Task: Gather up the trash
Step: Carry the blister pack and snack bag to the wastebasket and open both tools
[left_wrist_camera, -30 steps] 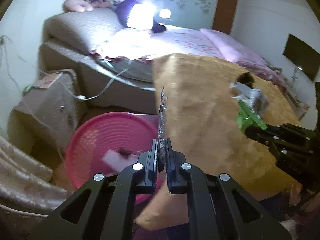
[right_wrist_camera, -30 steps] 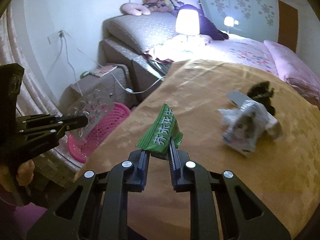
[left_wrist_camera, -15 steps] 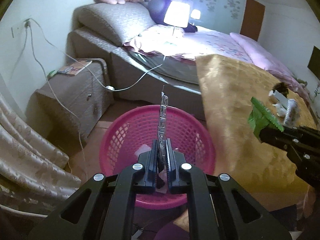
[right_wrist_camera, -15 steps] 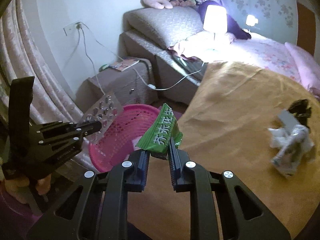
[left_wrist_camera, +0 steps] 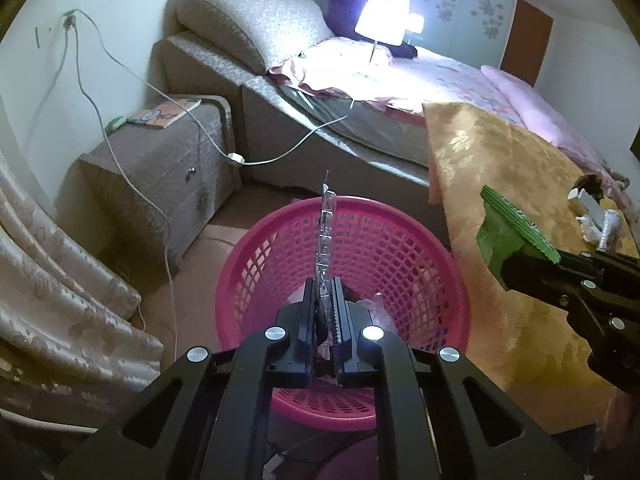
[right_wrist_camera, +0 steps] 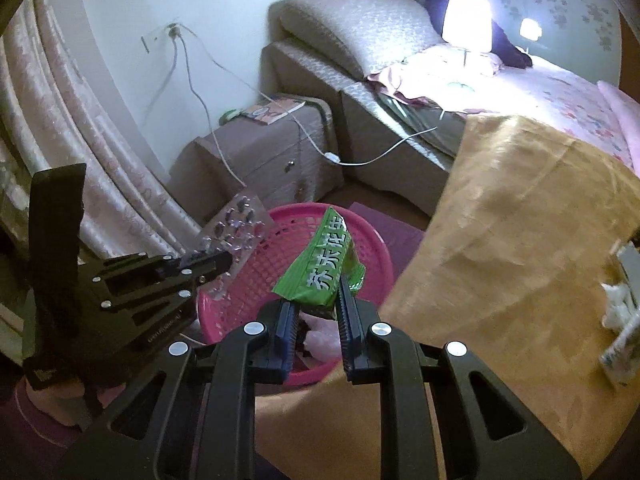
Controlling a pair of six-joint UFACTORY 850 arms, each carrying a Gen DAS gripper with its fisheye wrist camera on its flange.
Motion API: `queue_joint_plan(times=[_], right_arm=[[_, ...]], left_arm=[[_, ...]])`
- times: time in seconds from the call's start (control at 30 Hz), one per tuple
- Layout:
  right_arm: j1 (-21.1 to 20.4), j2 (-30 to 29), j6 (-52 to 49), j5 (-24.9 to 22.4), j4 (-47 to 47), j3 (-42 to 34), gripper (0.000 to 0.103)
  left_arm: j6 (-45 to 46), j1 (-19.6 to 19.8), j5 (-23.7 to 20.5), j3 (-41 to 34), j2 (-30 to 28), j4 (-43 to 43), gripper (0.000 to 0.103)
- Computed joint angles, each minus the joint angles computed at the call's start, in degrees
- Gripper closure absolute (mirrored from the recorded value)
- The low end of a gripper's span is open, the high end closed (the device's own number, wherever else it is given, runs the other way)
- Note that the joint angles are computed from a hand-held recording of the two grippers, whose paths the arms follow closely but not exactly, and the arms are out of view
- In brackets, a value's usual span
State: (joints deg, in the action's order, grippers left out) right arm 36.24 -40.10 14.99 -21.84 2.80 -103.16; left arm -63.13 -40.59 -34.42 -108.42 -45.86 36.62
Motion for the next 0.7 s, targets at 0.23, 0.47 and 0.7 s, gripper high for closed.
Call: queue_joint_plan(times=[0.23, 0.47, 0.7], right_arm=[[-0.4, -2.95, -2.74, -2.52, 3.51, -3.8, 0.085], [-0.71, -4.82, -3.47, -3.8, 5.39, -5.99, 0.084], [-1.12, -5.21, -4.85, -4.08, 8.15, -6.12, 0.075]], left_arm=[[2.52, 0.98, 0.87, -0.07, -0.76, -3.59, 0.096], [4.3, 1.22, 0.43, -0.55, -1.61, -5.63, 0.096], [2.66, 1.42, 0.66, 0.39, -1.04, -5.05, 0.076]])
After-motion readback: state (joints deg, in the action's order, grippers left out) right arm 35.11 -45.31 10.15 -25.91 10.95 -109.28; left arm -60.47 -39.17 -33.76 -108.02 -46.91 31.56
